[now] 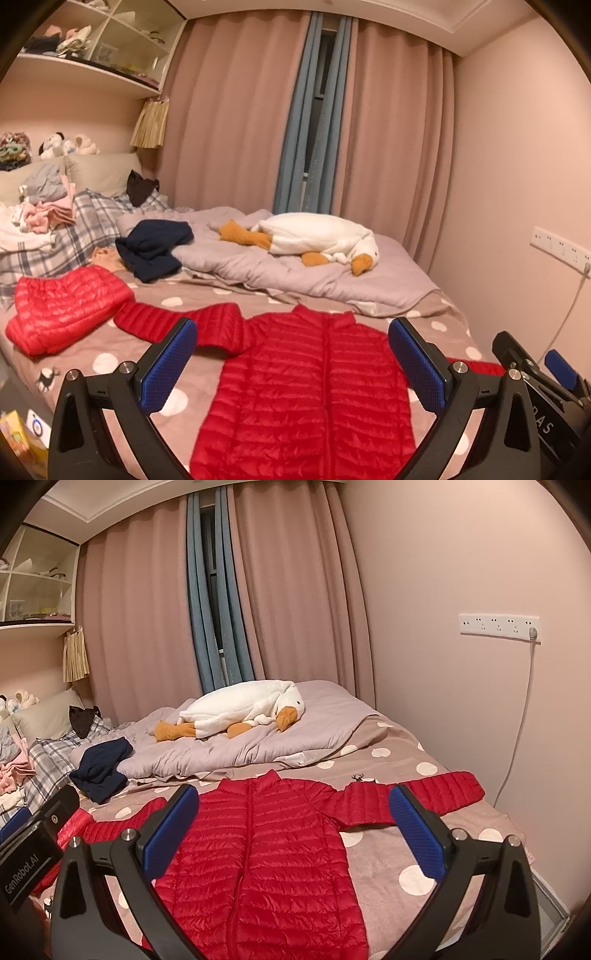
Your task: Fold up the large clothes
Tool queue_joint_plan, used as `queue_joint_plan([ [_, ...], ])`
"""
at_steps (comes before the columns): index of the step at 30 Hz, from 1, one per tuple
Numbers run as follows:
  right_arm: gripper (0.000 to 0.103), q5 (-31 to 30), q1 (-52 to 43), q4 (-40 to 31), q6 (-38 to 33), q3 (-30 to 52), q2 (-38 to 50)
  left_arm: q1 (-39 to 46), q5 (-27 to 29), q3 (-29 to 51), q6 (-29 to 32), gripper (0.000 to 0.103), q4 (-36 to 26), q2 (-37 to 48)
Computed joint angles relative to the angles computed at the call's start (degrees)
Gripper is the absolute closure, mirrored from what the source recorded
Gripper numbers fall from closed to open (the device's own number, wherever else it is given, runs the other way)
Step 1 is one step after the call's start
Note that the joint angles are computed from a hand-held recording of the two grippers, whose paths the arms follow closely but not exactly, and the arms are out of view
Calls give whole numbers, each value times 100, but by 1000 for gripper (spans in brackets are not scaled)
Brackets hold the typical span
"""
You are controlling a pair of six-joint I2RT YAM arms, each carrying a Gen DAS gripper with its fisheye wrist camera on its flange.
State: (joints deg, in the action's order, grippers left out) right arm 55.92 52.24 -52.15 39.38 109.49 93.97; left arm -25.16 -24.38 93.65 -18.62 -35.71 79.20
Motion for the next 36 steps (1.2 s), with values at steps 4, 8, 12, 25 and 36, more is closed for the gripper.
queue_joint_plan([
  [4,0,51,45,-15,31,79,64,-58,-29,96,16,1,-86,78],
  [8,0,11,54,-6,32,91,81,-34,11,51,57,1,-79,24],
  [12,0,-72,8,168,-40,-100,-43,-58,-57,-37,150,1,-23,-38],
  [25,0,-131,-31,218,49,-282,-55,-31,-250,-234,148,1,92,-54],
  [36,0,100,40,389,44,-427,-107,-85,-591,-340,147,1,164,-125],
])
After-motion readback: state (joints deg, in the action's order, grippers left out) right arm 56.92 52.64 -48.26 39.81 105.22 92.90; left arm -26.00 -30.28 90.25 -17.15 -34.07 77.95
